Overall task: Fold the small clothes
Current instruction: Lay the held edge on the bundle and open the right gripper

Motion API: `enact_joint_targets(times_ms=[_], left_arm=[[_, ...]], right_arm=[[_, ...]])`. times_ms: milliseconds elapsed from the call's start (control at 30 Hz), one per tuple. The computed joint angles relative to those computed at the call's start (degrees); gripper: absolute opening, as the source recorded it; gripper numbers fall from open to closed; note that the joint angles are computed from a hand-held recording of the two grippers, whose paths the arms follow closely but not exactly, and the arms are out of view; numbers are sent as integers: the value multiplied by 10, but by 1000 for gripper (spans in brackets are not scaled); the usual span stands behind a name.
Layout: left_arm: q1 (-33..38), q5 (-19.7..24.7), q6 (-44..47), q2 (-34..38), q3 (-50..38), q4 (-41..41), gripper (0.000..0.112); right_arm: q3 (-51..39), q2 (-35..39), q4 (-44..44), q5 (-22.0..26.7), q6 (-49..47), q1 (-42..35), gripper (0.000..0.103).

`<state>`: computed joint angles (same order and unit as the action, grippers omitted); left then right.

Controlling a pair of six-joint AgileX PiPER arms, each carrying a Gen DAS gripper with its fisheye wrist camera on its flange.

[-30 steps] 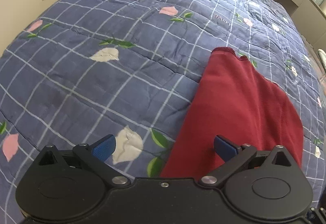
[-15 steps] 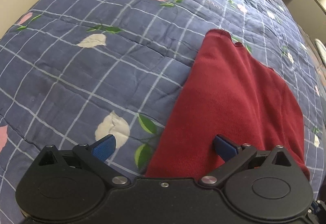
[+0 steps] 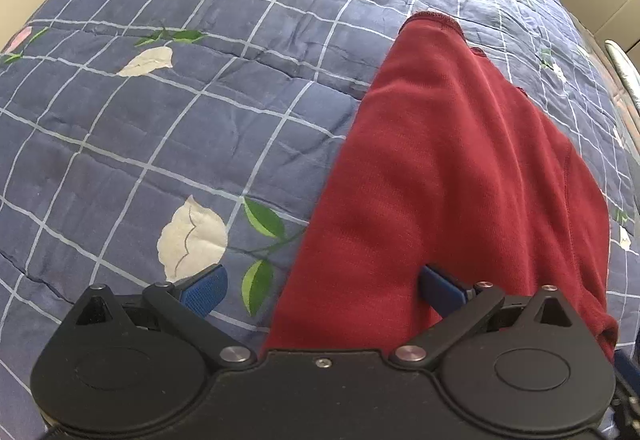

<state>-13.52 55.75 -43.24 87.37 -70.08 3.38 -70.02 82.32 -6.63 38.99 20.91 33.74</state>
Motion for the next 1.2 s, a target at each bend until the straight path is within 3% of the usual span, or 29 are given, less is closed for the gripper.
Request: enact_joint_targets(times_ms=[167, 267, 333, 400, 500, 700, 733, 767, 800, 867, 967, 1067, 1167, 1200], left_arm=[[3, -4, -4, 4, 2, -4, 103], [3, -6, -5, 3, 4, -5, 103], [3, -6, -4, 2, 5, -5, 103], [4, -7, -4, 3, 5, -6, 103], [5, -8, -2, 2, 7, -8, 103], [9, -10, 4, 2, 8, -16, 103], [10, -10, 6, 2, 8, -18, 103], [12, -10, 8, 3, 8, -20, 103], [13, -11, 11, 3, 8, -23, 103], [18, -14, 20, 2, 11, -29, 103], [25, -21, 33, -2, 13, -36, 102], [31, -63, 57, -26, 36, -41, 102], [49, -101, 99, -40, 46, -68, 102], [56, -109, 117, -37, 43, -82, 102]], right_arm=[[-28, 30, 48, 18, -75, -5, 44], [-50, 60, 20, 36, -71, 7, 21], [-48, 64, 5, 24, -59, 16, 12], [-43, 59, -76, 9, -3, 42, 10], [-29, 43, -128, -13, 45, 58, 10], [-17, 32, -60, 35, -29, 43, 11], [-14, 26, -52, 41, -30, 37, 14], [-10, 20, -42, 41, -28, 30, 32], [-7, 13, -38, 37, -14, 23, 60], [3, 4, -38, 4, 29, 4, 80], [-13, 27, -23, -24, 56, -24, 80], [-56, 83, 2, -38, 56, -44, 78], [-117, 153, 59, -22, 32, -61, 64], [-136, 172, 68, -9, 33, -63, 51]])
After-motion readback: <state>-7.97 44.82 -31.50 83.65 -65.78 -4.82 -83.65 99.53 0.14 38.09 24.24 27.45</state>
